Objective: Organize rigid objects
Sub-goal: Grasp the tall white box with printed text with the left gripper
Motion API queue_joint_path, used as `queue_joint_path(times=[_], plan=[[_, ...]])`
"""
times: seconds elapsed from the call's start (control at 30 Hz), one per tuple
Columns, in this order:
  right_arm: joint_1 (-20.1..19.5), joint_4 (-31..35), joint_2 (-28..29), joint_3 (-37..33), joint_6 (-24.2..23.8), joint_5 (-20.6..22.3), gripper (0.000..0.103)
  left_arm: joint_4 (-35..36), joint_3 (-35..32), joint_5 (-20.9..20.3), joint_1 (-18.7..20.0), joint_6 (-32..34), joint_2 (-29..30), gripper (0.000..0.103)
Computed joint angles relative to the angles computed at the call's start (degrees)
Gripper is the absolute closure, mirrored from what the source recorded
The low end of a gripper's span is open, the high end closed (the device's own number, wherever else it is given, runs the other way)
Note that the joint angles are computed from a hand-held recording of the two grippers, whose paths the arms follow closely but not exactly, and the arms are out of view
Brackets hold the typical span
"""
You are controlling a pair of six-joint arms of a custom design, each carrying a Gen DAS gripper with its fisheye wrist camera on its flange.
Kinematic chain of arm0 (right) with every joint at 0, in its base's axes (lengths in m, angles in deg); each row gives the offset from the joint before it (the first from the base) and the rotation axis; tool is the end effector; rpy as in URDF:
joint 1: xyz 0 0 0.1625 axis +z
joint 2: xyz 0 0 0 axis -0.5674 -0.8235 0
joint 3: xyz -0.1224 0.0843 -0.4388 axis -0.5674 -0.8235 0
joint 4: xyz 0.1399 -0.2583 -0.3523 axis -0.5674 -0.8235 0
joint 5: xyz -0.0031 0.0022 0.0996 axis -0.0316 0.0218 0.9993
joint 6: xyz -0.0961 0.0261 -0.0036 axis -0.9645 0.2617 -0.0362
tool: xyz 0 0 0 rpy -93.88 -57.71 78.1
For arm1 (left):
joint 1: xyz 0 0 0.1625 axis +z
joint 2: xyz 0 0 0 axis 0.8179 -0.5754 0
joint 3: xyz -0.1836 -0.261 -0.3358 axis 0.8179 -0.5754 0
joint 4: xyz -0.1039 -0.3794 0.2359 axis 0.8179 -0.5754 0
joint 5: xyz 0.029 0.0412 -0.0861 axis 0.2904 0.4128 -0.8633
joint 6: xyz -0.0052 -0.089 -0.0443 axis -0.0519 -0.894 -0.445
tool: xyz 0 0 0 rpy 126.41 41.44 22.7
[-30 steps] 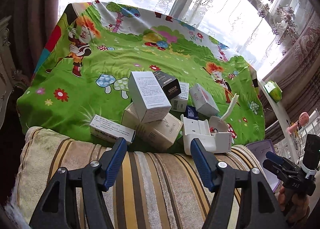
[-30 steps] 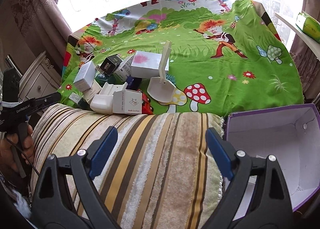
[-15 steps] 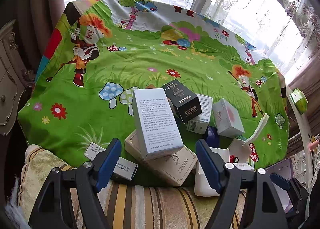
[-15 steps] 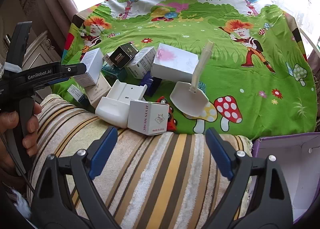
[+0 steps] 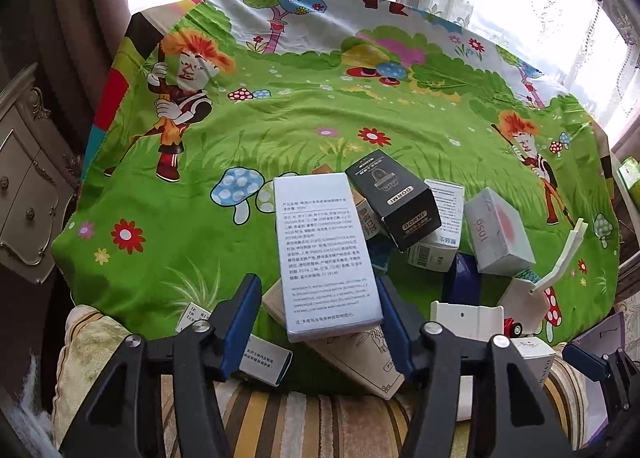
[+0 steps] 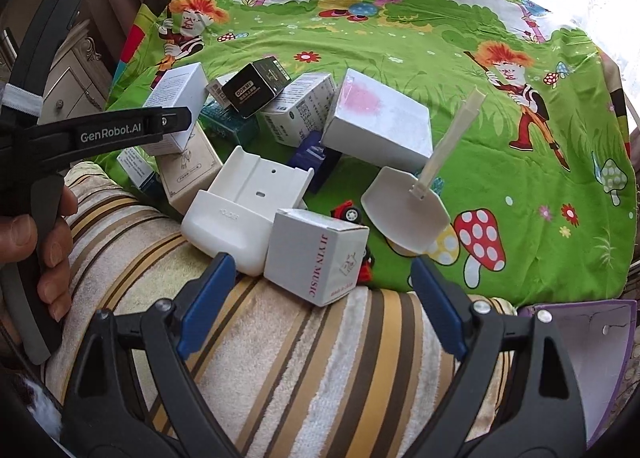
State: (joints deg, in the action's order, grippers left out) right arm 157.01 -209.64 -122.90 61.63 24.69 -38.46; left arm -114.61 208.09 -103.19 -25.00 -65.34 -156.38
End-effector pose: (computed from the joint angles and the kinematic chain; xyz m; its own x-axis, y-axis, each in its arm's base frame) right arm 0.3899 -0.4256 0.0304 -0.3609 -0.8959 0.2592 -0.8872 0.4155 0.2006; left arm -0.1174 -0.3074 0.3342 -0.5023 -0.7619 -0.4089 -0.1184 0.5291 -0.8403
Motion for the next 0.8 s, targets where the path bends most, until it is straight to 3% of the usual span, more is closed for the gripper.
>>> queue_joint_path(times=[0.23,0.53,0.8], plan=[[-1.58,3.78,0.12,-1.68,4.15,3.38,0.014,1.21,0.97,0.59,-2.22,-1.61,-1.66,0.061],[-3.96,7.17,0.08,-3.61,11.03,7.39,0.026,1.85,2.15,0.66,-5.26,-3.81,-3.10,0.061],[-0.20,2.95,1.61,-3.38,14.16,0.07,0.021,3.01,2.10,0.69,-5.91,-4.81,-2.18,0.061]])
